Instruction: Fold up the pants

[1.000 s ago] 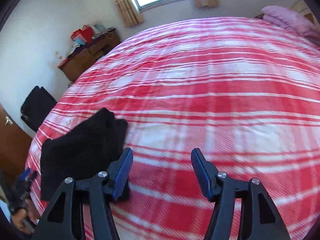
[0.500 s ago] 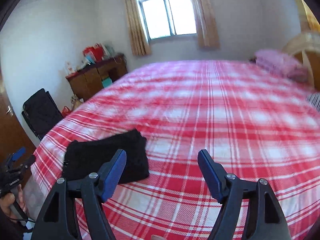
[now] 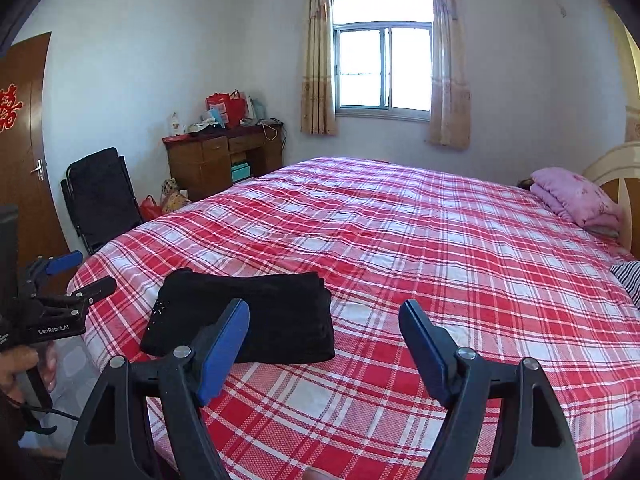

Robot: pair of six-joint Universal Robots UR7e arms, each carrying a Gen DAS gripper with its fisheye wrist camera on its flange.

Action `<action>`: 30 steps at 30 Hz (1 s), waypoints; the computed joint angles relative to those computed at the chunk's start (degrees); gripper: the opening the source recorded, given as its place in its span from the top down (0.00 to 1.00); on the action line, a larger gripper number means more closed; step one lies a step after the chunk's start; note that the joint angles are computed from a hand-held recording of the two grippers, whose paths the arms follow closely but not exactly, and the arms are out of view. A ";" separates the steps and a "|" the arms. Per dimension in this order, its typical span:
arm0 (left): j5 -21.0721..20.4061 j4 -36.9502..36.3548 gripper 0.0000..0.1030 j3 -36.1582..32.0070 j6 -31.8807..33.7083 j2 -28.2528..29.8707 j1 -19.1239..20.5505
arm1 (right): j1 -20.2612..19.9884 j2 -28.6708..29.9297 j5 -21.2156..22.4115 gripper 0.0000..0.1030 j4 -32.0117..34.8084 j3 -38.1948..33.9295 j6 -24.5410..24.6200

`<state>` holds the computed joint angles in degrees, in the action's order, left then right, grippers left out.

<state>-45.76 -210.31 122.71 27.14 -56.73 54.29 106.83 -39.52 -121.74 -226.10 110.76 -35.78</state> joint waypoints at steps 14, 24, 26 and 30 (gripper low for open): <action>0.27 0.06 0.01 0.02 -0.13 -0.15 0.32 | 0.25 0.16 0.57 0.24 -0.37 0.40 0.06; 0.60 0.48 0.01 -0.29 -0.23 0.07 0.61 | 0.23 0.73 0.22 0.23 -0.14 0.02 -0.32; 0.54 0.53 0.01 -0.34 -0.18 0.15 0.75 | 0.33 0.95 0.06 0.23 -0.37 -0.08 -0.63; 0.86 0.97 0.01 -0.53 -0.23 0.31 0.80 | 0.42 1.09 -0.06 0.23 -0.48 -0.17 -0.73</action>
